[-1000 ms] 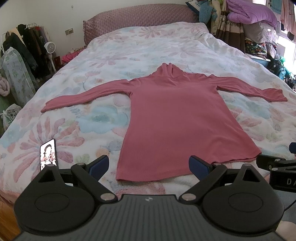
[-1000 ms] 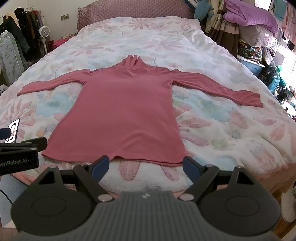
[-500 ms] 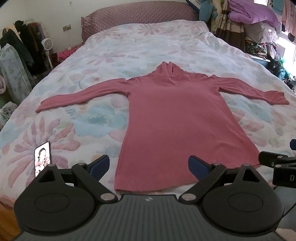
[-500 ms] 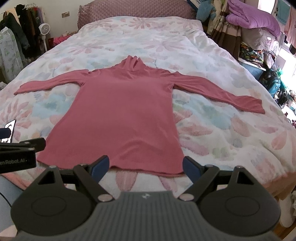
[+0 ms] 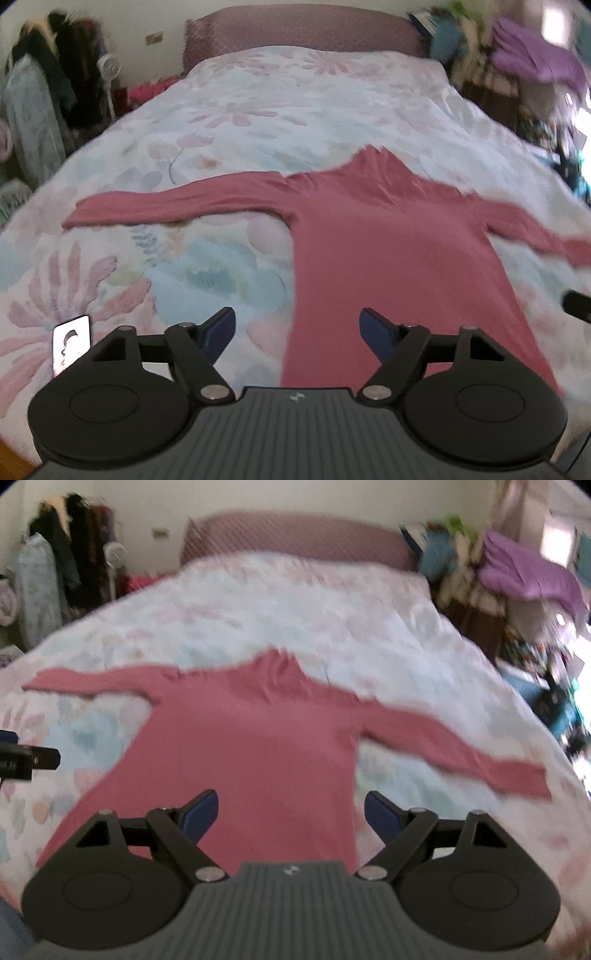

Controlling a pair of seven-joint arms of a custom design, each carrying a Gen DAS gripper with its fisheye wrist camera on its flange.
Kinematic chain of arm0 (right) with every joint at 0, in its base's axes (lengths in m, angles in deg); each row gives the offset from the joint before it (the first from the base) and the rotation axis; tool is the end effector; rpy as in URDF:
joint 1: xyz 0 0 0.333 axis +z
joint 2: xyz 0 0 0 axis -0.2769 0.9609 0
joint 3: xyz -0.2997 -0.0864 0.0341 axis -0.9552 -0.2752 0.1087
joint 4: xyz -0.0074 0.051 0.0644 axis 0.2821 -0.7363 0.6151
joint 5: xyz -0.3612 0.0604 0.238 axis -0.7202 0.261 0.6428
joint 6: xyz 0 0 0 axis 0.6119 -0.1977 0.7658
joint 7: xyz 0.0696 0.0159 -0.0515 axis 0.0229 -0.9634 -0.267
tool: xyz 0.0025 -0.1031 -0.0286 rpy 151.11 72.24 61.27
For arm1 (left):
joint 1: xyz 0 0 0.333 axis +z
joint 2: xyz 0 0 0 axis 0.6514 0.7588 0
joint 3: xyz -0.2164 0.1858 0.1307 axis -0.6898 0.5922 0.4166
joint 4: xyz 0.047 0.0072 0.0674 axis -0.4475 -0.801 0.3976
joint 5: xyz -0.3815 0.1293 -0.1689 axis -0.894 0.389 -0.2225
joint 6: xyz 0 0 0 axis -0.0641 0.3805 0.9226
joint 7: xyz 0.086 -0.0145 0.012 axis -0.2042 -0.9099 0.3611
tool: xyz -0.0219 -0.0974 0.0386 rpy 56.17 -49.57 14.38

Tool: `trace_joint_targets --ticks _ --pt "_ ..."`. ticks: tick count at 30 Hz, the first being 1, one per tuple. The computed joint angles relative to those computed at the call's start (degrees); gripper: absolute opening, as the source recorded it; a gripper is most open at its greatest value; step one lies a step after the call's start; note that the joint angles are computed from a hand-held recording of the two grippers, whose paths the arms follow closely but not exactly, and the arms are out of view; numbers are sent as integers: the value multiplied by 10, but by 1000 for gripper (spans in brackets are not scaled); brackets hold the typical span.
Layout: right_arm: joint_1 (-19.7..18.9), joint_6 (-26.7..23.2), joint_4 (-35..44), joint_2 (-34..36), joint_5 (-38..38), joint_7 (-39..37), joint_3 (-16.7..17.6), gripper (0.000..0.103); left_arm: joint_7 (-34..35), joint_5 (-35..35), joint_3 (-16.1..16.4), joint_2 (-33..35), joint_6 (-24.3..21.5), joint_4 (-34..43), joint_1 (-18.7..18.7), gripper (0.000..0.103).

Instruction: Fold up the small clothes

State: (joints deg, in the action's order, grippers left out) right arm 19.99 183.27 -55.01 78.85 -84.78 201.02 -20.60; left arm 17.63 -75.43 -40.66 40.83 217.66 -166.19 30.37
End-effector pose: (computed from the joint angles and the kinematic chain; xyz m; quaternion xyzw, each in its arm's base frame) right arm 0.3888 0.4791 0.6330 -0.6530 0.6250 -0.3290 0.2732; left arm 0.4652 -0.2389 0.6250 -0.6275 0.6875 -0.2837 0.2303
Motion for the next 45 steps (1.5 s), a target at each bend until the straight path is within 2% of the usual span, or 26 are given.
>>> trace_joint_targets --ticks 1,4,8,11,13,15,18,21,24,25,26,28,30,32,33,35,38,41,45 --pt "-5 26 -8 -1 -18 4 -5 83 1 -10 13 12 20 1 4 81" --pt "-22 83 -17 6 -65 12 -16 83 23 -70 61 46 97 -3 11 81" --pt "-37 111 6 41 -53 -10 -38 82 7 -113 93 116 125 43 59 81" --pt "-49 130 19 65 -14 -8 -60 82 -13 -117 106 173 145 86 100 81" --pt "-52 118 38 89 -5 9 -71 79 -35 -142 119 218 147 124 123 80" --pt "-52 102 60 115 -4 23 -84 64 -54 -163 126 256 160 153 142 80" --pt "-49 98 90 151 6 39 -102 59 -129 -135 136 307 167 191 164 80" --pt "-53 143 106 176 37 48 -119 57 -136 -195 130 356 170 227 191 79" --pt "-49 148 131 202 63 32 -130 55 -147 -215 127 387 185 250 203 75" --pt "-46 140 143 211 70 22 -132 55 -156 -213 128 398 184 260 203 66" --pt "-43 134 152 219 77 12 -135 55 -161 -209 130 402 183 264 204 59" --pt "-37 130 161 229 86 0 -141 55 -186 -173 141 412 174 276 194 6" --pt "-33 130 163 233 94 -6 -145 55 -213 -129 153 418 174 287 177 3" --pt "-30 134 157 230 101 -9 -148 55 -253 -33 181 407 194 284 141 3" --pt "-31 138 152 227 103 -10 -149 55 -245 0 181 402 197 289 134 3" --pt "-31 143 144 222 107 -13 -150 55 -186 32 158 391 199 305 132 3" --pt "-35 155 133 213 109 -25 -151 55 -116 82 137 375 193 335 111 3" --pt "-45 188 113 199 118 -29 -149 55 -43 107 109 375 160 385 80 3" --pt "-50 208 104 189 113 -21 -150 55 95 94 61 398 100 446 35 3"
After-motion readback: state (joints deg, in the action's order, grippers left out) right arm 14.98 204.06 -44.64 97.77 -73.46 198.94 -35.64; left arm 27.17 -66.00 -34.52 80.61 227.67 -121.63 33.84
